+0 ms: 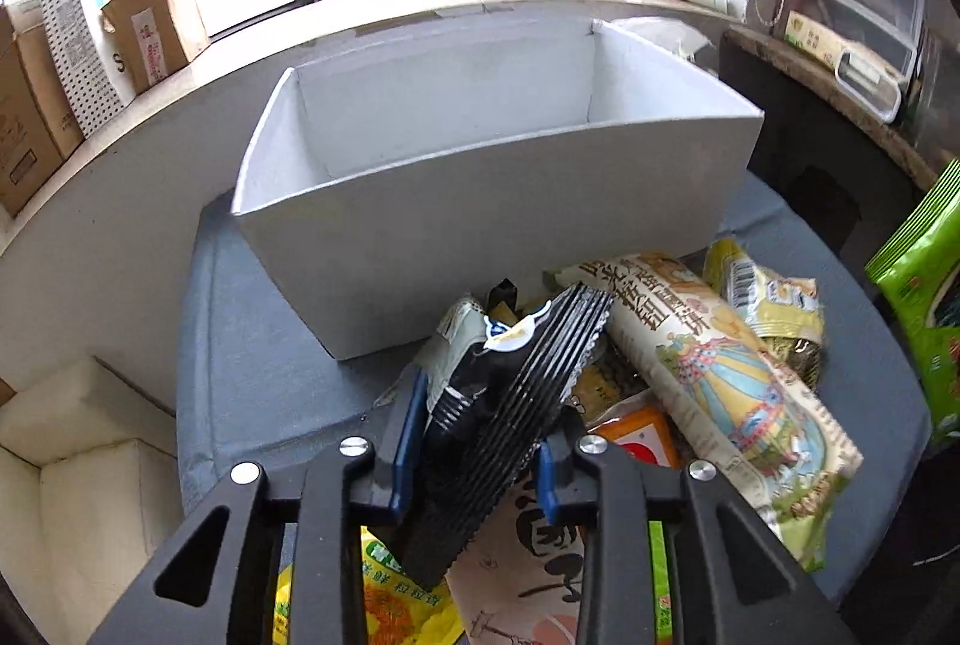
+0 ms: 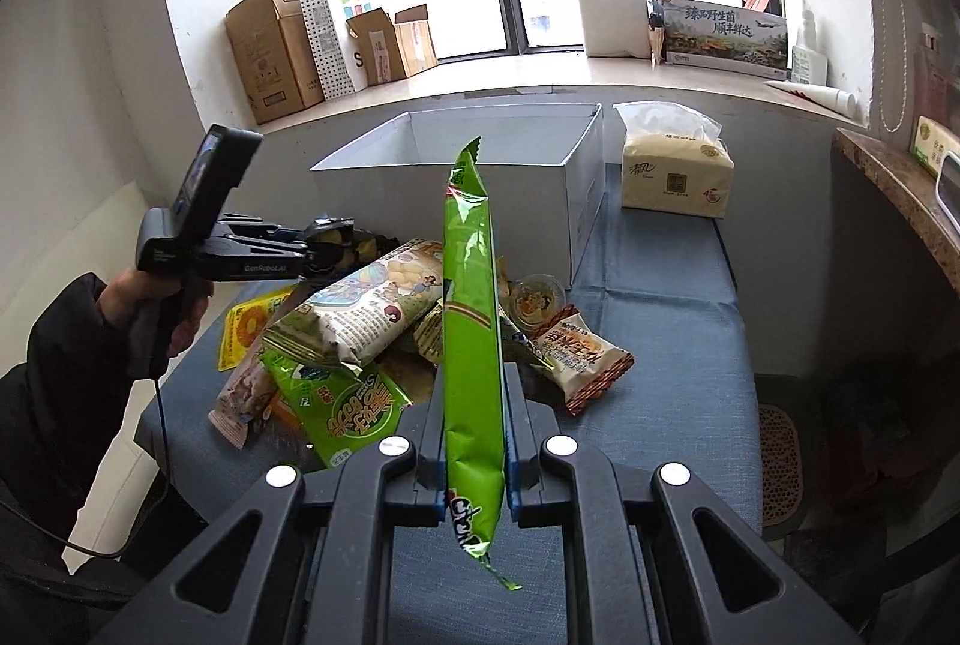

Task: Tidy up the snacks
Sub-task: 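Drop the green packet into the box with right gripper while left drops a black packet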

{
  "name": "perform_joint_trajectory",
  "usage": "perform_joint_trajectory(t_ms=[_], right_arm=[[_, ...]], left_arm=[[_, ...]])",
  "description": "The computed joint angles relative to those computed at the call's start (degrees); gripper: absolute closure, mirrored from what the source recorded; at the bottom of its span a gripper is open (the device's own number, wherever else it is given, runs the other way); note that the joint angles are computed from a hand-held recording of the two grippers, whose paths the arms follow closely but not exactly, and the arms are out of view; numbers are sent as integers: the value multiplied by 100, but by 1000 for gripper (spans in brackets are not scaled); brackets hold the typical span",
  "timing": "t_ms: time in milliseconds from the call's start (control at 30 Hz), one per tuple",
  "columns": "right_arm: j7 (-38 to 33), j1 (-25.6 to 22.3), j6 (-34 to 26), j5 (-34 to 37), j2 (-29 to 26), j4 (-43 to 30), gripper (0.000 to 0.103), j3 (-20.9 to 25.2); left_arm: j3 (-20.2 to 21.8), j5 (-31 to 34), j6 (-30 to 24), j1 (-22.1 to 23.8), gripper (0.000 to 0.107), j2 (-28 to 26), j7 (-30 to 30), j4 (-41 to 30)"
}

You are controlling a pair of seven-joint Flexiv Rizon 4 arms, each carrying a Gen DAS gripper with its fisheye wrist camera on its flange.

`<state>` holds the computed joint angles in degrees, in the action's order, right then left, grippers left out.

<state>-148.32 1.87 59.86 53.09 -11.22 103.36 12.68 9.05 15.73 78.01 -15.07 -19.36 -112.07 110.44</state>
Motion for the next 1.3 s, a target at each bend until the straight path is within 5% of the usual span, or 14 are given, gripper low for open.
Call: perform_joint_trajectory(t_ms=[300,500,667,967,1033,1067,1100,1133,1300], right_arm=[[64,112,112,325,-59,-344,89,88],[281,320,301,196,-380,-1118,89,174],[1294,709,598,-772,-1123,-2048,89,100],[3327,1083,-161,-2391,-2736,-4076,89,-200],[3608,1069,-289,-2608,-2963,-4355,87,-164],[3726,1045,-324,-2684,-3035,-4447,74,-121],[3887,1047,-342,-2793,-3093,-4506,28,-118],[4100,1064,-394,-2934,-3121,-4527,4,-149],[3944,694,97,-2963,-2903,-4068,0,400]], left_arm=[[82,-273,1328,4,80,859,-693,772],[575,508,950,-248,80,864,-1459,-123],[200,168,688,254,80,416,-1083,-861],[132,-362,-144,381,80,-639,-378,-2063],[-3,-544,-392,479,71,-760,-140,-2181],[9,-606,-520,478,65,-813,-134,-2245],[42,-638,-594,467,45,-841,-172,-2270],[48,-657,-635,466,24,-839,-178,-2259],[215,-470,-319,322,6,-654,-325,-1995]])
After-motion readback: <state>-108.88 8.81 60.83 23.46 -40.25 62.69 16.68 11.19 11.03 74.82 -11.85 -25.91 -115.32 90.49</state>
